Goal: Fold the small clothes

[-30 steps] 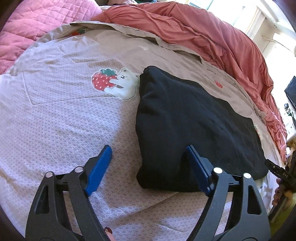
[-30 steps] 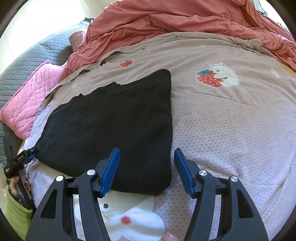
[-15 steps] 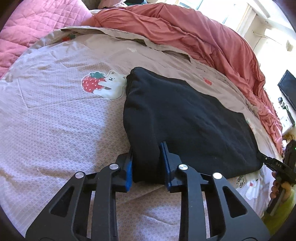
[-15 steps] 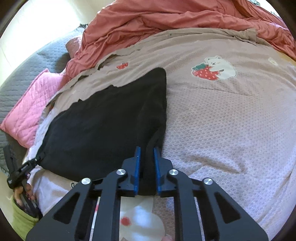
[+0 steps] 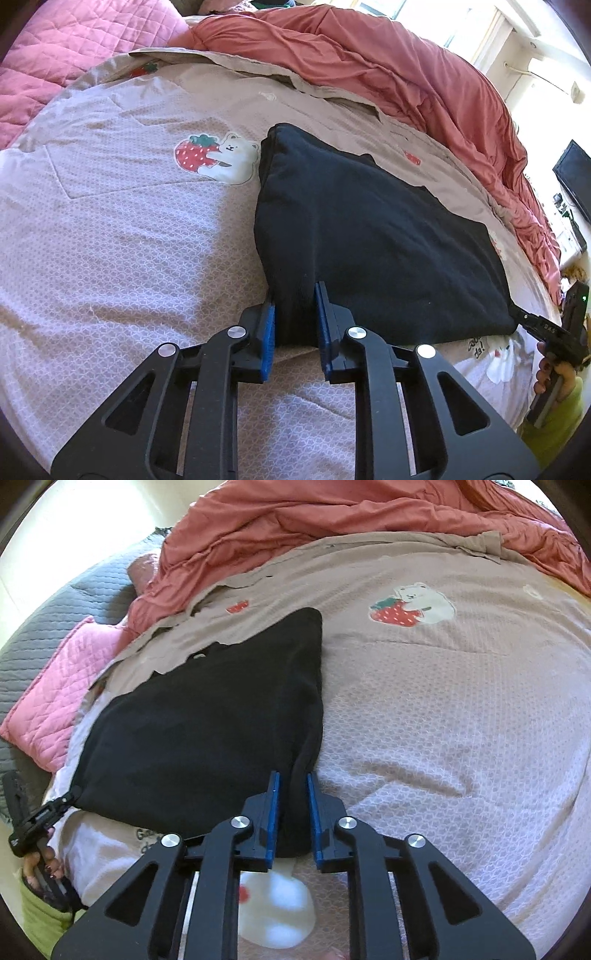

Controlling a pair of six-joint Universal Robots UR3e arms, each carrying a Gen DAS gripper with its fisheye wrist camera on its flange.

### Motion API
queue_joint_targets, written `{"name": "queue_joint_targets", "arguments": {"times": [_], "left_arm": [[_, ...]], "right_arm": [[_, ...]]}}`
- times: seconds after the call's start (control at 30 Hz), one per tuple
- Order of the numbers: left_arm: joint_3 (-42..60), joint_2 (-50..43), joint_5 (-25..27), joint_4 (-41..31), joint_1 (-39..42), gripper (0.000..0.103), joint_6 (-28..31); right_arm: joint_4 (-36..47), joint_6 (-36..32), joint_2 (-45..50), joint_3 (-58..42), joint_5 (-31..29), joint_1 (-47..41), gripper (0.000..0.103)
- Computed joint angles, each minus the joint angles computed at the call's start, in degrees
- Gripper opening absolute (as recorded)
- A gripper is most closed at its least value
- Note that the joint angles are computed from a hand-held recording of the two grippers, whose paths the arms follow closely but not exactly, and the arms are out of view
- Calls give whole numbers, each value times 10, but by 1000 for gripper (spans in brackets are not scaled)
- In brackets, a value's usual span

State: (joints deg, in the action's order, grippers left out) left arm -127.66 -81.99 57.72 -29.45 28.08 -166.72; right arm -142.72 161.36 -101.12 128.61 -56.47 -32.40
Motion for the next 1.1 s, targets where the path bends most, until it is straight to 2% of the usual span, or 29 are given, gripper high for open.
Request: {"name": "queue_joint_targets", "arguments": {"times": [0.13,0.27,0.57,0.6,0.63,0.77,0.83,0.9,1.1], "left_arm": [[4,-7,2,0,-2,12,-2],[6,-5,1,-5,1,16,-1],[0,11,-9,-25,14,18,11],[-1,17,-14,-32,18,18,14],[-5,25,-19,-35,23,22,17],[-14,57,-40,-59,45,29,35],[-18,72,-46,-67,55,34,41],[-17,84,-53,-77,64,46,47],[-15,119,-70,-102,96,65,65]], "right_arm": [[-4,7,-6,-2,-16,7,29],[11,3,-35,1,-18,0,33],[51,-12,-102,0,-9,-22,51],[54,-11,-110,-1,-8,-22,57],[55,-9,-118,-2,-10,-19,64],[47,-2,-133,-6,-10,-1,67],[41,3,-139,-9,-9,13,73],[35,7,-140,-13,-11,28,73],[-16,47,-100,-37,-38,121,73]]}}
